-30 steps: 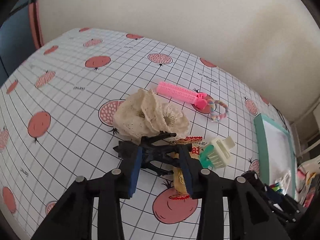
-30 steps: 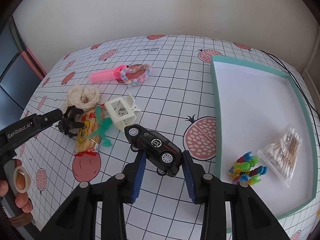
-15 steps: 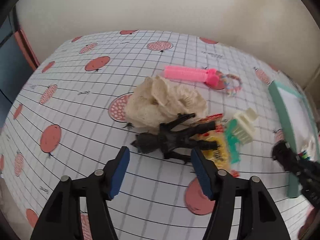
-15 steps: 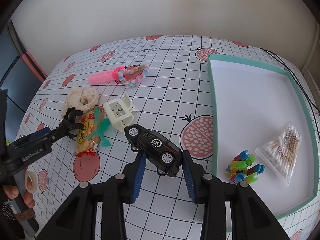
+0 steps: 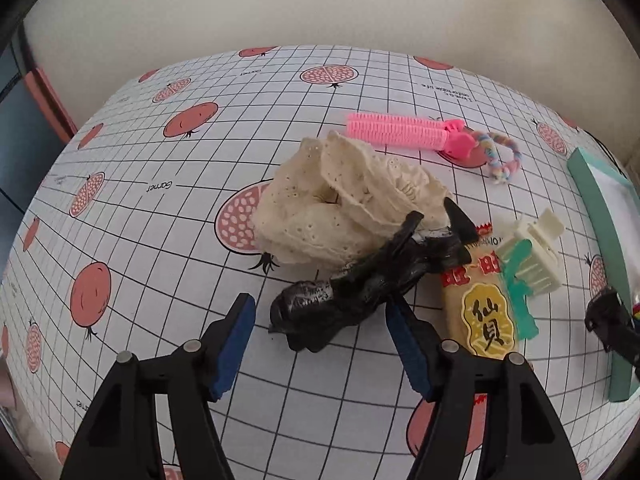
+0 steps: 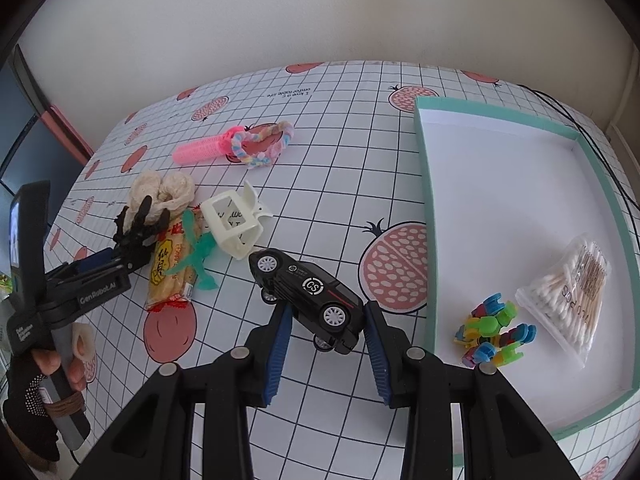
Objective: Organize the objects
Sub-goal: 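Lift the black claw-hand toy with the left gripper off the lace scrunchie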
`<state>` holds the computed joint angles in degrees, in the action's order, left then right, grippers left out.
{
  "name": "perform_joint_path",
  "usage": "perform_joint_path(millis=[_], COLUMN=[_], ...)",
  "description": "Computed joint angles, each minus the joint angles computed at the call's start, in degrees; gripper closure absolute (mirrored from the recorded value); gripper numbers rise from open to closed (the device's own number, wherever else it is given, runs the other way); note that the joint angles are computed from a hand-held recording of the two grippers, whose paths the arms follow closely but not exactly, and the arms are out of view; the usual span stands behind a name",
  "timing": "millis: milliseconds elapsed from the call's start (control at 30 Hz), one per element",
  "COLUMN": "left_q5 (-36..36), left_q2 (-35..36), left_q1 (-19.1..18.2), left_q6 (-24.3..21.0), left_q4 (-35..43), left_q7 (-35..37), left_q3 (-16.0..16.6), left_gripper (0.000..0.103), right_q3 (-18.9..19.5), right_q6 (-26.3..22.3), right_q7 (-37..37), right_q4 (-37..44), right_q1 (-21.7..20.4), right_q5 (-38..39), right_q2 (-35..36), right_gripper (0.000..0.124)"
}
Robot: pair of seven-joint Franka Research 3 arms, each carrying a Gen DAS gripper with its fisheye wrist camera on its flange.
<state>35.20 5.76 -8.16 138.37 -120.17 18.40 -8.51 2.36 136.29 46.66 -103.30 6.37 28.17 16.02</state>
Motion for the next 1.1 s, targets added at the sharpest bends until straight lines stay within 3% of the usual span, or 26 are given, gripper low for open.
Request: perform_joint_path(millis=[433,567,767,800,900,1100], left_q5=[0.93,0.71,0.51,0.49,1.48,2.58], left_q2=[1.67,1.36,1.28,1.29,1.08,-0.99], left_q1=[0.32,0.28,-0.13,-0.21,-0.77,-0.75], left_q6=[3.79,3.98,3.20,3.06,1.48,2.59], left_q4=[0.45,0.08,0.25,0.33,0.84,-0.60], left_q7=[-1.40,-0.86,0.52,1.17,1.85,0.59], left_q3=[0.68,0.70,0.32,0.23,0.01,-0.05], left_gripper=[0.035,0.050,0.054,0.068,0.069,0.071], right_q3=[-0.12,-0.06,-0.02,0.00,0.12,0.19], right_q6=[-0.15,-0.46,-0.68,-0.60,-0.78,-1.06], right_q7=[0.86,0.98,0.52,0.41,-0.18,-1.56], right_q4=[0.12,0.39,0.23,0.17,0.12,0.12], right_q1=[0.39,0.22,0.20,0.20,-0.07,-0.65], right_q5=[-1.15,-0.94,-1.01,-0.91,0.04,2.21], right_q2=[0.48,0.62,0.32,0.23,-0.09,-0.61], right_gripper=[0.085,0.085,0.085,0.085,0.085,0.085])
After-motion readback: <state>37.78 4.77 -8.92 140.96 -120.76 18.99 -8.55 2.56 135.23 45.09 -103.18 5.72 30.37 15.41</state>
